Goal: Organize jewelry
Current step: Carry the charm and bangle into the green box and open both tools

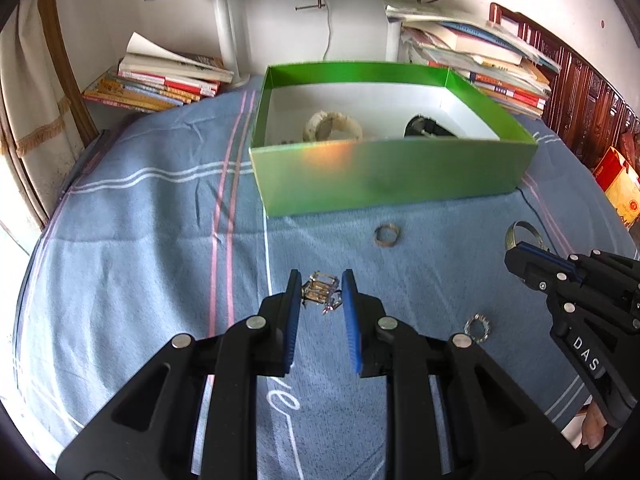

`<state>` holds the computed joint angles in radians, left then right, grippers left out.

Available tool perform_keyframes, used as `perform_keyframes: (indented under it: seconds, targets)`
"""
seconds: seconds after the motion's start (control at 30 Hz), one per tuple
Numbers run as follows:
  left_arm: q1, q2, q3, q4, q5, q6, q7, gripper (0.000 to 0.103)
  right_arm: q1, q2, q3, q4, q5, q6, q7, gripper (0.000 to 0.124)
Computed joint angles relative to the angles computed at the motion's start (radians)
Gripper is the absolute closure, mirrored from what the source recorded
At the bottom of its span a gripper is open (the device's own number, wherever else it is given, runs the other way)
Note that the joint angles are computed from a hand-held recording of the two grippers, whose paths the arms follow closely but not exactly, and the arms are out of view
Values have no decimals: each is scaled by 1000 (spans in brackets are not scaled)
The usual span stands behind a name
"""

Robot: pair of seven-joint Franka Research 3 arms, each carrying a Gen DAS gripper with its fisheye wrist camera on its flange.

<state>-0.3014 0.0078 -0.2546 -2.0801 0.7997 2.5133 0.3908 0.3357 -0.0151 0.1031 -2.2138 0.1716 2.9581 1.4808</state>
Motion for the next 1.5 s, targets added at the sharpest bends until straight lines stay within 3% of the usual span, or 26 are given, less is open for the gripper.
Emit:
perform_keyframes:
  seconds: [0.2, 0.37, 0.5, 0.67, 0.87, 0.93, 1.0, 1.2, 1.3, 1.4, 1.5]
  targets:
    - [24, -9, 17, 46, 8, 31, 48, 82, -8, 15, -9, 88, 4, 66, -47, 120]
    - [45, 38, 33, 180, 85, 18, 73, 82, -23, 101, 10, 248, 187, 90, -250, 120]
    - [51, 148, 55, 338, 30, 0, 170, 82, -29, 254, -11, 460, 173, -38, -232, 120]
    - [35, 355, 87, 591, -119, -93, 343, 82, -6, 441, -77, 699, 72, -230, -78, 120]
    - [36, 510, 113, 774, -285, -161, 492, 82, 1, 535, -101, 814, -4, -320, 12, 117]
    - [32, 529, 125, 793, -312, -165, 496, 80, -5, 531, -95, 806, -14, -313, 15, 103]
    - [25, 528, 137, 789, -318, -155, 489, 65, -4, 495, -95, 752, -23, -268, 22, 79]
    - [-13, 389, 172, 614, -215, -102, 394, 56, -25, 291, -57, 473, 7, -111, -23, 76]
    - [-35, 276, 172, 478, -111, -107, 292, 49, 2, 167, -75, 288, -53, -69, 7, 63]
    - [-24, 140, 133, 293, -21, -33, 234, 43, 4, 103, -67, 179, -115, -99, 16, 61]
    - [5, 91, 84, 201, -49, 34, 264, 41, -20, 59, -25, 106, 45, -168, -104, 61]
